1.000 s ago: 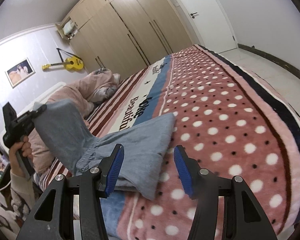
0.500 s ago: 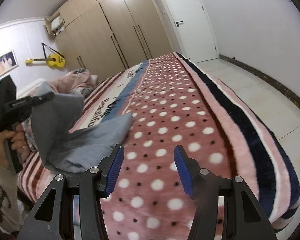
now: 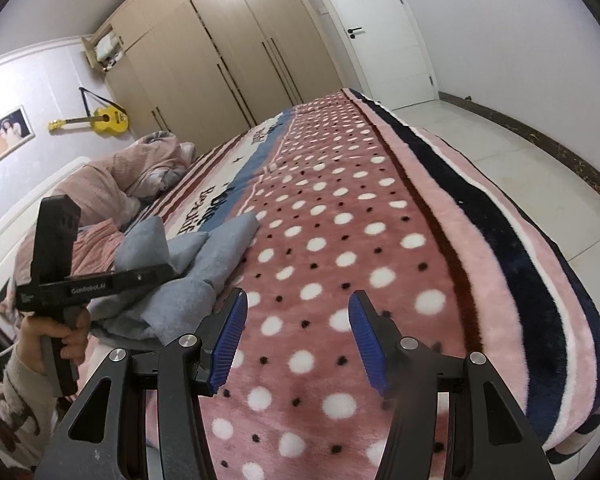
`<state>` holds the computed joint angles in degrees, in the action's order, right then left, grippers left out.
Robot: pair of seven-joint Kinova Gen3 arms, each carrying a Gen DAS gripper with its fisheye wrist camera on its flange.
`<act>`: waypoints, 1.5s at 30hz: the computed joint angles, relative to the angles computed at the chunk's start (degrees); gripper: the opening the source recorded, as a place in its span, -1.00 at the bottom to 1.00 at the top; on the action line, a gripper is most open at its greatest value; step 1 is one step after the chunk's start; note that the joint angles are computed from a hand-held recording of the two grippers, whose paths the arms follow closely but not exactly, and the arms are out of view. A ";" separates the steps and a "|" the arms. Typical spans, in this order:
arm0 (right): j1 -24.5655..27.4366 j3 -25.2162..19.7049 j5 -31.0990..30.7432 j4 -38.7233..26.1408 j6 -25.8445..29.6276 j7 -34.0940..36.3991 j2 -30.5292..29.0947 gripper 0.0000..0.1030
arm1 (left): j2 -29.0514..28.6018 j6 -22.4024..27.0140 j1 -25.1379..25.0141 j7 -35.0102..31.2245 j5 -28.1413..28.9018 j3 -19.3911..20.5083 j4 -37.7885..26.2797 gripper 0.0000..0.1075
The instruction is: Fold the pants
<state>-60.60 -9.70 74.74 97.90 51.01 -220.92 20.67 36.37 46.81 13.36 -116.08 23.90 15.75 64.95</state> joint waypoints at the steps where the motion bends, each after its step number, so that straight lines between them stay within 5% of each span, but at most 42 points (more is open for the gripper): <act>1: -0.15 0.37 -0.13 -0.59 -0.26 0.82 0.19 -0.04 | -1.21 -1.06 -1.14 -1.40 0.45 1.36 1.79 -0.13; 9: -11.74 19.91 -7.88 -8.10 -10.54 12.88 3.15 0.02 | -11.81 -13.68 -8.55 -10.32 7.61 2.00 17.68 -0.05; 12: -13.78 25.19 -12.75 -12.35 -14.22 19.87 5.46 0.29 | -14.69 -18.68 -10.80 -11.22 8.63 0.74 22.41 -0.02; 16: -7.28 18.93 -17.94 -21.32 -12.82 29.19 9.72 0.29 | -15.16 -20.15 -15.64 -14.15 12.21 2.03 25.36 -0.02; 24: 5.04 -2.19 -17.98 -40.05 0.23 47.83 18.75 0.28 | -12.94 -19.54 -21.68 -21.83 19.39 4.82 27.49 -0.02; 29: 10.91 -11.77 -25.44 -51.94 8.60 59.09 25.10 0.28 | -12.54 -18.79 -23.84 -28.34 25.66 6.16 28.80 -0.02; 32: 10.18 -9.02 -27.66 -50.59 5.53 59.72 24.17 0.12 | -12.84 -18.17 -23.67 -30.57 27.91 5.28 29.32 -0.02; 36: 5.68 0.27 -32.03 -48.31 1.82 61.47 22.54 -0.90 | -13.24 -17.37 -22.83 -31.97 29.60 3.64 29.44 -0.02; 40: 1.46 8.36 -36.89 -43.08 -2.90 61.61 19.64 -0.94 | -13.73 -16.50 -22.70 -34.68 31.61 3.09 29.74 -0.02; 45: -3.12 14.07 -37.76 -38.37 1.01 56.55 16.77 -0.94 | -13.75 -14.92 -21.61 -36.65 33.14 1.78 29.19 -0.02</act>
